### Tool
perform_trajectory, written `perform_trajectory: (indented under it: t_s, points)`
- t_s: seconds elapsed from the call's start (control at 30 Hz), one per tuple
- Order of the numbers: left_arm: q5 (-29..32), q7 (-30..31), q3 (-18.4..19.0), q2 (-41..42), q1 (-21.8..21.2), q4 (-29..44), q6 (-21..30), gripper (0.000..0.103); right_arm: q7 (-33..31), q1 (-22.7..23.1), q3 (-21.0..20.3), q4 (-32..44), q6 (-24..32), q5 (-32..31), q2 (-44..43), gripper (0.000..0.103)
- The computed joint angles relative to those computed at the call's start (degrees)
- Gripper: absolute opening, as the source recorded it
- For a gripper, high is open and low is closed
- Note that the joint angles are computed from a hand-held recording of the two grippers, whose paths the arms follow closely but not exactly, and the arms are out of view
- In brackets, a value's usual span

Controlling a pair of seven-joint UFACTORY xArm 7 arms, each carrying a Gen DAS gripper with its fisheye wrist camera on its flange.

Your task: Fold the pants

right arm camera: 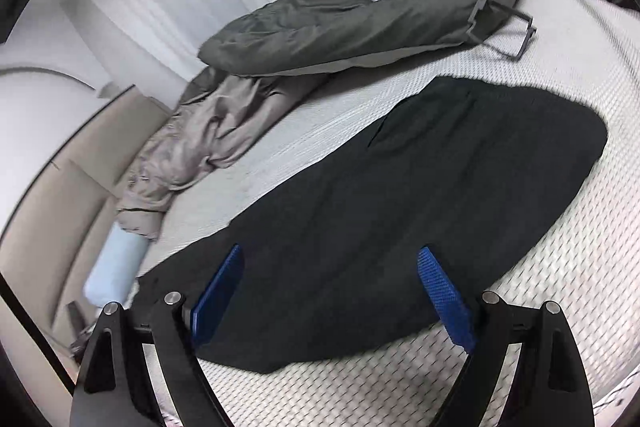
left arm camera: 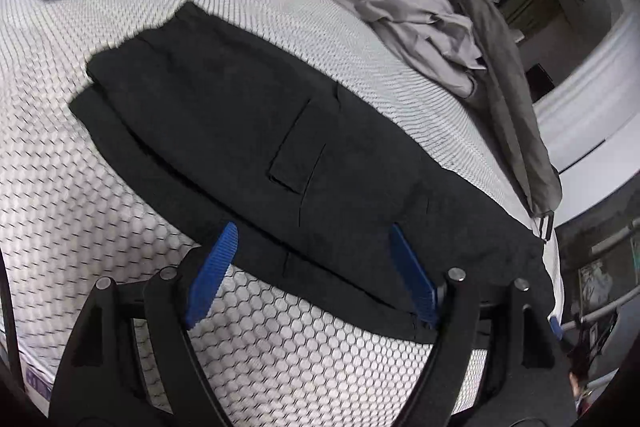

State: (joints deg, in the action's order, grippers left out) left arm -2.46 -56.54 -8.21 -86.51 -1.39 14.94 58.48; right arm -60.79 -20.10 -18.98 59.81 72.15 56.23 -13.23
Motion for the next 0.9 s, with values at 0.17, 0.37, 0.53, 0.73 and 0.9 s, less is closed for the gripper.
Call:
perform_trajectory:
  t_s: [0.17, 0.37, 0.53, 0.73, 0.9]
  points:
    - [0.03, -1.75, 0.1, 4.04, 1.46, -2.6, -4.32, 0.048, -1.21, 0.0, -0.17, -1.19, 0.02, 1.68, 1.38, 0.09]
    - [4.56, -1.75, -3.36, 3.16, 1.2, -0.61, -1.46, 0.002, -2.95, -0.47, 0.98, -1.3, -2.74, 2.44, 2.17, 0.09]
    - [6.28, 0.54, -3.01, 0.83, 0.09, 0.26, 5.11, 0.002, -3.3, -1.34, 0.37, -1.3, -0.76, 3.0, 2.38, 0.09]
    - [4.72, 0.37, -0.35, -3.79, 1.06, -0.6, 9.95, 0.028, -2.45, -2.78, 0.03, -0.24, -3.37, 3.19, 3.31, 0.09]
    - [5.36, -2.32, 0.72, -13.15, 4.61, -1.13, 15.74, 0.065, 4.81, -6.86, -1.14, 6.4, -1.72, 7.31, 11.54, 0.09]
